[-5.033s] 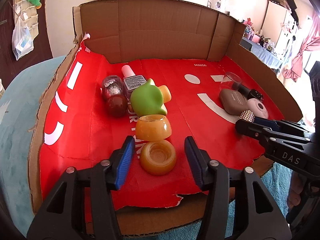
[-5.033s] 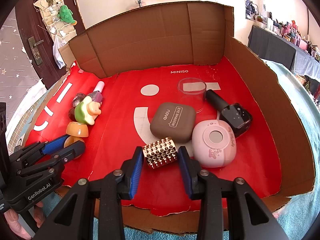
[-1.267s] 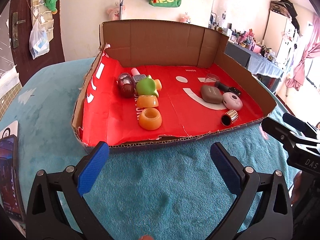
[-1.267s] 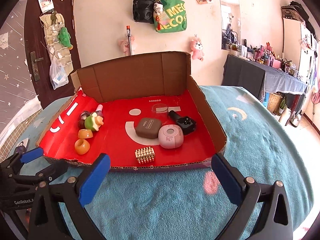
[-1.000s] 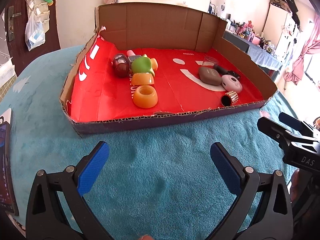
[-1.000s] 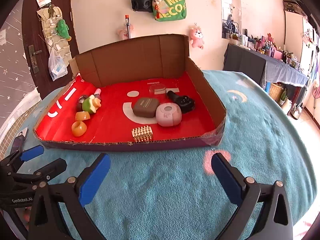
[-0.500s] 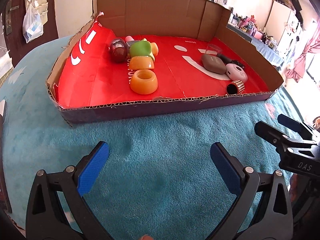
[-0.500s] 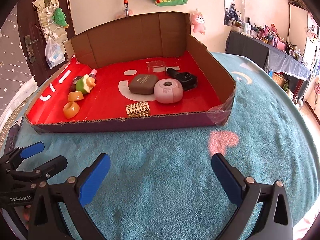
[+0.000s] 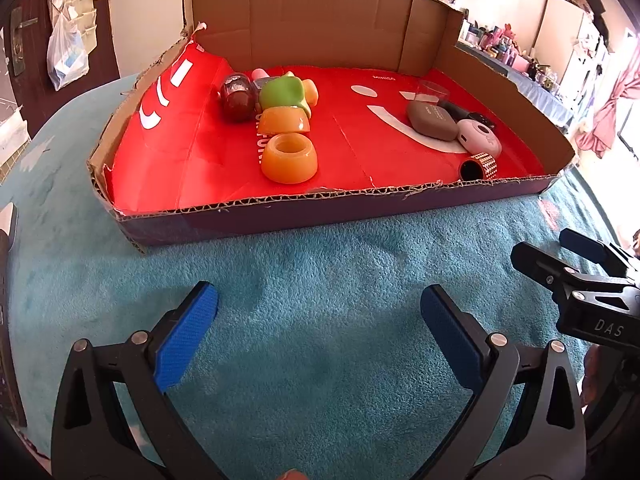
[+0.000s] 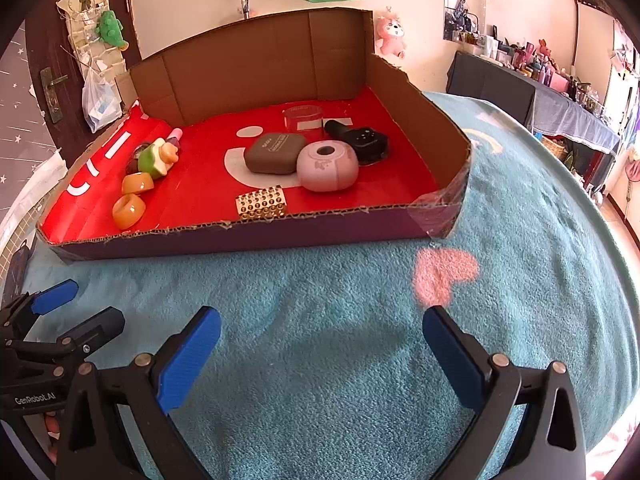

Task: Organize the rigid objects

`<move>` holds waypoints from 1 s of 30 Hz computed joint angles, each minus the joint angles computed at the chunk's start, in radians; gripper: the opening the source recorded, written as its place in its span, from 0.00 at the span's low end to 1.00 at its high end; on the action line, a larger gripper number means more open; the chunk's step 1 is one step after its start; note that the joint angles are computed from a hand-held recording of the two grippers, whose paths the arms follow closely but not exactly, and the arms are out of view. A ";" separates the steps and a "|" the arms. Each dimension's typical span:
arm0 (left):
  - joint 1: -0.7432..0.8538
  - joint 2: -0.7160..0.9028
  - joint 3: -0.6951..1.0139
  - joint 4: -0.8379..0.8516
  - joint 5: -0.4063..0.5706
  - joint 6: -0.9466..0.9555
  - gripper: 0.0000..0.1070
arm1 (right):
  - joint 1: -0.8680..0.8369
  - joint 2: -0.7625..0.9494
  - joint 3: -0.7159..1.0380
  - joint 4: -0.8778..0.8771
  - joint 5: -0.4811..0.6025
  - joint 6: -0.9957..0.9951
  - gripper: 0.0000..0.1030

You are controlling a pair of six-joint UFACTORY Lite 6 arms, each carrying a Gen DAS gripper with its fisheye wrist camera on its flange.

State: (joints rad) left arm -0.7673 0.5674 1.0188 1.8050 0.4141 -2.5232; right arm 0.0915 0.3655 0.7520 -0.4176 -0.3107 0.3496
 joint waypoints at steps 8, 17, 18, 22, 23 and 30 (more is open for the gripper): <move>-0.013 0.019 0.025 -0.084 0.017 0.084 0.96 | -0.002 0.022 0.009 0.031 -0.003 -0.025 1.00; -0.011 0.023 0.027 -0.077 0.021 0.075 0.96 | 0.026 0.033 -0.004 0.184 -0.025 -0.170 1.00; -0.011 0.024 0.027 -0.074 0.022 0.071 0.96 | 0.032 0.034 -0.006 0.207 -0.028 -0.191 1.00; -0.011 0.023 0.022 -0.055 0.025 0.050 0.96 | 0.037 0.034 -0.012 0.244 -0.035 -0.228 1.00; -0.011 0.023 0.022 -0.055 0.025 0.050 0.96 | 0.036 0.034 -0.013 0.243 -0.036 -0.227 1.00; -0.011 0.016 0.013 -0.040 0.025 0.029 0.96 | 0.038 0.035 -0.013 0.254 -0.038 -0.237 1.00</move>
